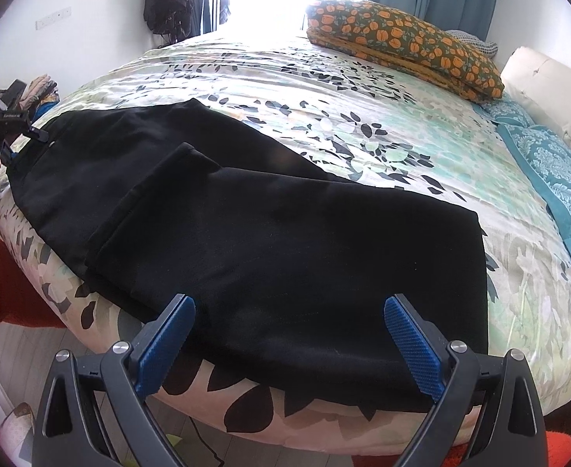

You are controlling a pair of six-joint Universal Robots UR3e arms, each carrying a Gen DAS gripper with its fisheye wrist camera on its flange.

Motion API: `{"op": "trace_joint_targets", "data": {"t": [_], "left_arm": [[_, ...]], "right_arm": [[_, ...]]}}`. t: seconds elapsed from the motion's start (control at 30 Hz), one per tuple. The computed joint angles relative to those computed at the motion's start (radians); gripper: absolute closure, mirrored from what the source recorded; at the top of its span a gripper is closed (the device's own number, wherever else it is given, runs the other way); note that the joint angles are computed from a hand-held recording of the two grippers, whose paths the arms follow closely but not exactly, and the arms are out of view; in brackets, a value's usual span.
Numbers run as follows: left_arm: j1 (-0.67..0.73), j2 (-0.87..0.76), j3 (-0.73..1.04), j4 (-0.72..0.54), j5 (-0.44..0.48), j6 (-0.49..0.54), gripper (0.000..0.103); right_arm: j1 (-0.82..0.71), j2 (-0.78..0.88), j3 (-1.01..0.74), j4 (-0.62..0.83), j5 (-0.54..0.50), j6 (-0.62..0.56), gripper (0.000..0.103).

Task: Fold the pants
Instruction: 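Grasp the folded end of the trousers with the left gripper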

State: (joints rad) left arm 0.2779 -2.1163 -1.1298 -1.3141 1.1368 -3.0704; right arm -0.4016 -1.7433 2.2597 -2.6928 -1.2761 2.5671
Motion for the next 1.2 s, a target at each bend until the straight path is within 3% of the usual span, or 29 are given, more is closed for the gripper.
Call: {"op": "trace_joint_targets", "data": {"t": [0.23, 0.4, 0.5, 0.57, 0.6, 0.63, 0.73, 0.87, 1.03, 1.1, 1.2], "left_arm": [[0.011, -0.055, 0.096, -0.098, -0.026, 0.035, 0.000], [0.010, -0.059, 0.091, -0.087, -0.022, 0.051, 0.000], [-0.007, -0.147, 0.286, -0.250, 0.005, 0.048, 0.000], [-0.018, -0.154, 0.330, -0.287, 0.019, 0.047, 0.011], [-0.015, -0.140, 0.319, -0.293, -0.017, 0.077, 0.042], [-0.001, -0.132, 0.320, -0.333, -0.077, 0.113, 0.062], [-0.005, -0.073, 0.268, -0.295, -0.068, 0.106, 0.077], [0.036, 0.060, 0.120, -0.227, -0.174, 0.016, 0.083], [0.064, 0.234, -0.054, -0.195, -0.401, -0.066, 0.086], [0.043, 0.281, -0.094, -0.198, -0.490, -0.076, 0.086], [-0.073, 0.286, -0.091, -0.101, -0.525, -0.173, 0.086]], "right_arm": [[-0.003, 0.000, -0.002, 0.004, -0.004, 0.000, 0.006], [-0.011, 0.025, -0.031, 0.020, 0.016, 0.021, 0.006], [-0.011, 0.037, -0.046, 0.028, 0.024, 0.038, 0.006], [-0.010, 0.042, -0.050, 0.027, 0.024, 0.044, 0.006], [-0.009, 0.043, -0.050, 0.026, 0.025, 0.046, 0.006], [-0.009, 0.042, -0.050, 0.024, 0.026, 0.047, 0.006], [-0.012, 0.037, -0.049, 0.022, 0.033, 0.047, 0.006], [-0.029, 0.020, -0.047, 0.029, 0.052, 0.052, 0.006], [-0.095, -0.006, -0.058, 0.063, 0.116, 0.084, 0.006], [-0.126, -0.004, -0.068, 0.078, 0.139, 0.105, 0.006], [-0.190, -0.011, -0.080, 0.113, 0.190, 0.138, 0.006]]}}
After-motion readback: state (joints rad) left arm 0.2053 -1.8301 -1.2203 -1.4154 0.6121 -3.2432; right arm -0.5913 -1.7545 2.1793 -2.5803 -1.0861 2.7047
